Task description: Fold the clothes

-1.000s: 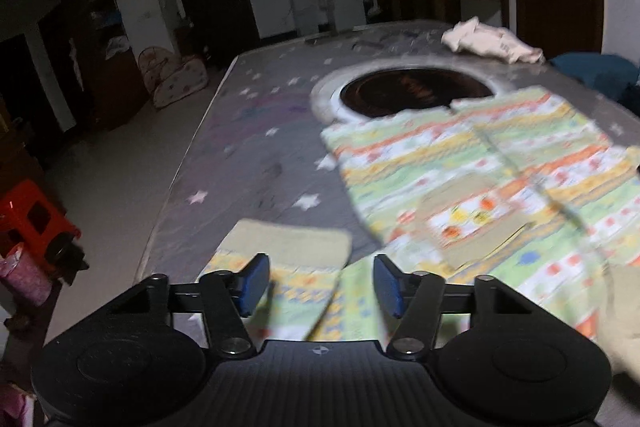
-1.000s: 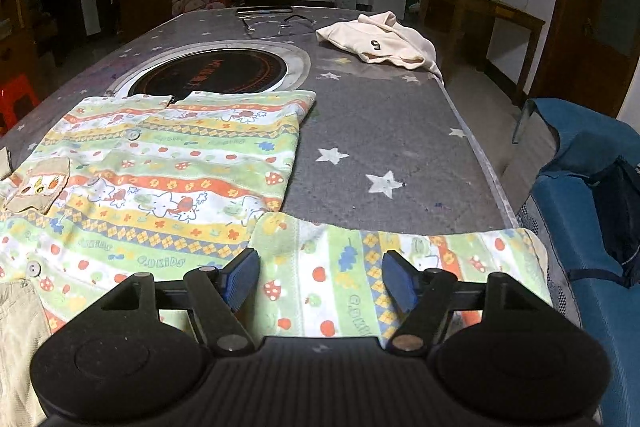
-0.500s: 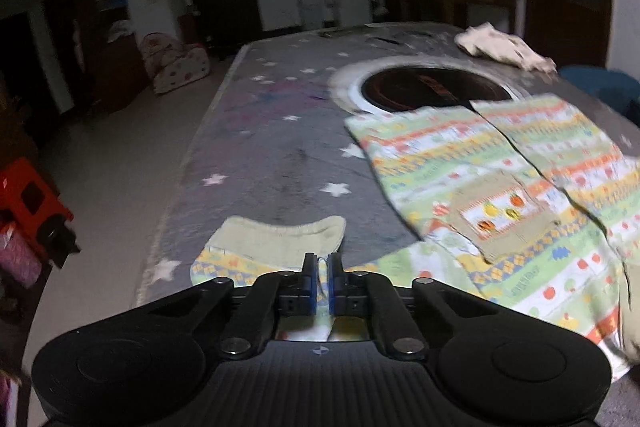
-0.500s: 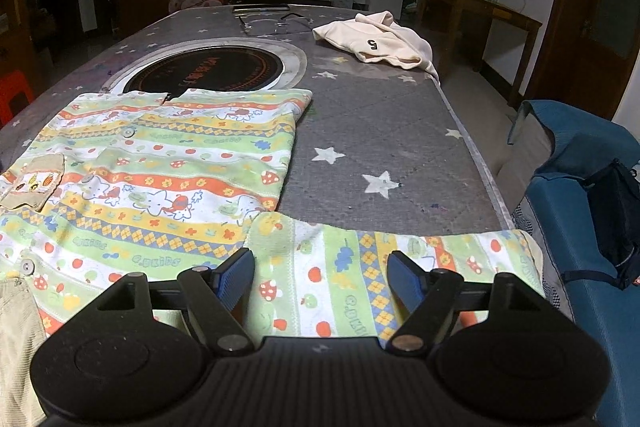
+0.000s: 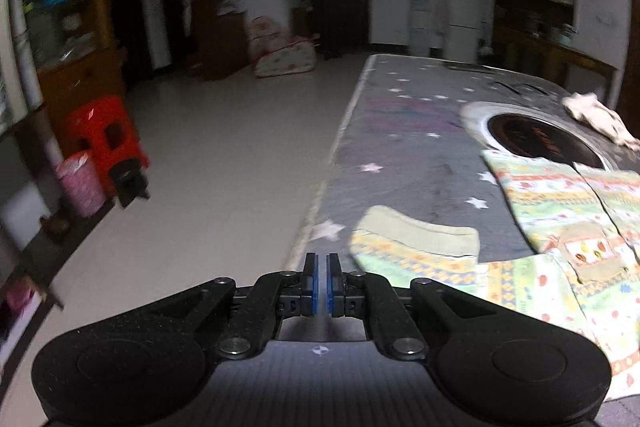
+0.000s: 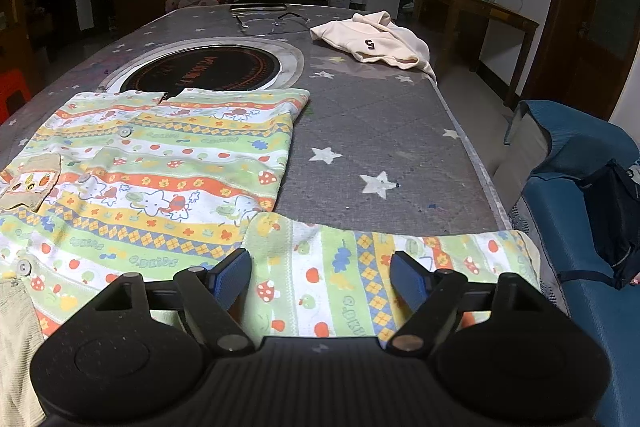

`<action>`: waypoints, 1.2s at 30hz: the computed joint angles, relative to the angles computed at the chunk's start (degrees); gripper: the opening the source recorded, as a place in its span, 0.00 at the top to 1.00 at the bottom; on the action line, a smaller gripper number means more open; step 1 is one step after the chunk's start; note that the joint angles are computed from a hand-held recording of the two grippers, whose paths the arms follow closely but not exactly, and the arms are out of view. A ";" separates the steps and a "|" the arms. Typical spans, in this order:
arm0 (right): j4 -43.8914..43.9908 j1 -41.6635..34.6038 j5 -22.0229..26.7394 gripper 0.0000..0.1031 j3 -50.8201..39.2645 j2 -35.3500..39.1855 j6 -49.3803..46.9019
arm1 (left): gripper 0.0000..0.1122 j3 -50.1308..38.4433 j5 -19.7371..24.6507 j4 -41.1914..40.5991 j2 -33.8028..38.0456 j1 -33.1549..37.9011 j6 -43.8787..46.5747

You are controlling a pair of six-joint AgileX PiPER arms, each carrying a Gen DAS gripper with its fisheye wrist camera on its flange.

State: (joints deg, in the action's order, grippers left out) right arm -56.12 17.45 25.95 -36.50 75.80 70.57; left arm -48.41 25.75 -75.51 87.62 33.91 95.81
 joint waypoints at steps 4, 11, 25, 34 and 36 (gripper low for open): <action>-0.17 0.19 0.43 0.21 -0.17 0.17 0.37 | 0.89 1.80 3.61 1.13 -2.73 -1.33 2.38; -0.63 0.50 0.87 0.20 -0.06 0.18 1.50 | 0.61 2.20 0.13 0.95 -2.13 -11.89 3.12; -1.45 -0.49 0.34 0.09 0.20 0.65 3.23 | 0.93 -5.04 -4.76 6.44 7.64 -16.37 -4.97; -1.52 -0.35 0.42 0.08 0.38 0.49 3.69 | 0.95 -2.43 -3.51 -3.05 3.09 -6.43 -1.29; -1.73 -0.30 0.46 0.08 0.42 0.51 4.04 | 0.95 -1.81 -2.56 -4.08 2.25 -3.24 -0.85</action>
State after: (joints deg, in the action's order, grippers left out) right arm -57.85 17.14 26.41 -36.08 76.31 74.61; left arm -50.22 23.19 -79.59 89.86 30.67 94.96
